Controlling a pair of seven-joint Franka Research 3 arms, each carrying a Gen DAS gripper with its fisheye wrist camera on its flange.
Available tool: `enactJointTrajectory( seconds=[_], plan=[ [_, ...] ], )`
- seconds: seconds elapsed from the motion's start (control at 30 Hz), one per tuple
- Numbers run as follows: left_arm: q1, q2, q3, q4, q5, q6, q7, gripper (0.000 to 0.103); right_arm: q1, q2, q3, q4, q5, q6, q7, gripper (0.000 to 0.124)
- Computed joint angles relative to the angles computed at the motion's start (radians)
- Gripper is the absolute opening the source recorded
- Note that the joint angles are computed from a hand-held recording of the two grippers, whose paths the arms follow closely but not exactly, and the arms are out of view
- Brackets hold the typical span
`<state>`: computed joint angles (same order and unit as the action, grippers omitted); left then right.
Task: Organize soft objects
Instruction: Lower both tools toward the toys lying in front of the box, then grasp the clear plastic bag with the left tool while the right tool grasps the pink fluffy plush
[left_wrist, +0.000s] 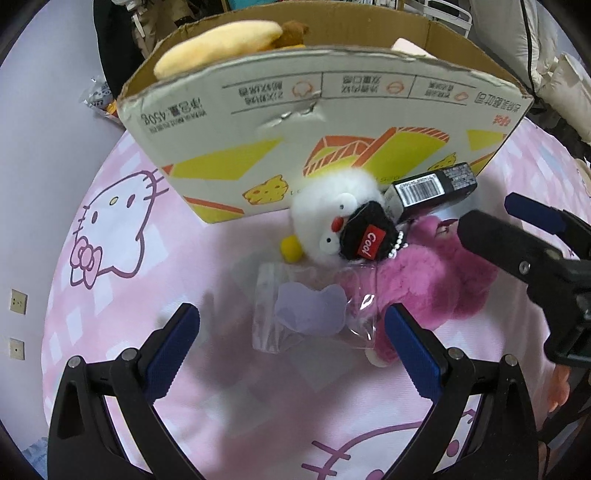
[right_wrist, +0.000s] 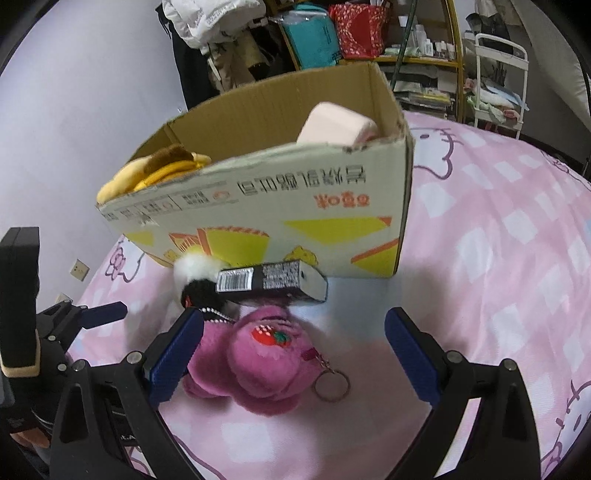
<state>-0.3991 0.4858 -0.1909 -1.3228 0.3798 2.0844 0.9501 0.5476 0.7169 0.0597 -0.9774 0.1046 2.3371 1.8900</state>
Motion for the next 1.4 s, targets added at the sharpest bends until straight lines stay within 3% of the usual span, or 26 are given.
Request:
enactJointTrajectory(
  seconds=[0.23,0.5,0.77,1.03,1.23,1.4],
  plan=[
    [0.014,0.022,-0.002,0.012,-0.035,-0.011,0.002,0.099,0.003,0.031,-0.003,0.042,-0.002,-0.051,0.009,0.103],
    [0.037,0.029,-0.01,-0.006,-0.094,0.029,-0.009,0.1,-0.005,0.07,0.008,0.099,0.019,-0.112,0.002,0.098],
    [0.032,0.037,-0.008,0.002,-0.088,0.031,-0.01,0.101,-0.004,0.073,0.009,0.101,0.031,-0.114,0.001,0.098],
    [0.037,0.0,-0.003,-0.086,-0.07,0.107,-0.055,0.103,-0.011,0.065,0.011,0.086,0.04,-0.109,-0.007,0.098],
    [0.029,-0.007,-0.006,-0.1,-0.05,0.119,-0.062,0.096,-0.011,0.058,0.011,0.074,0.039,-0.099,-0.016,0.096],
    [0.024,-0.008,-0.013,-0.095,-0.044,0.125,-0.047,0.081,-0.003,0.059,0.01,0.08,0.033,-0.1,-0.016,0.092]
  ],
)
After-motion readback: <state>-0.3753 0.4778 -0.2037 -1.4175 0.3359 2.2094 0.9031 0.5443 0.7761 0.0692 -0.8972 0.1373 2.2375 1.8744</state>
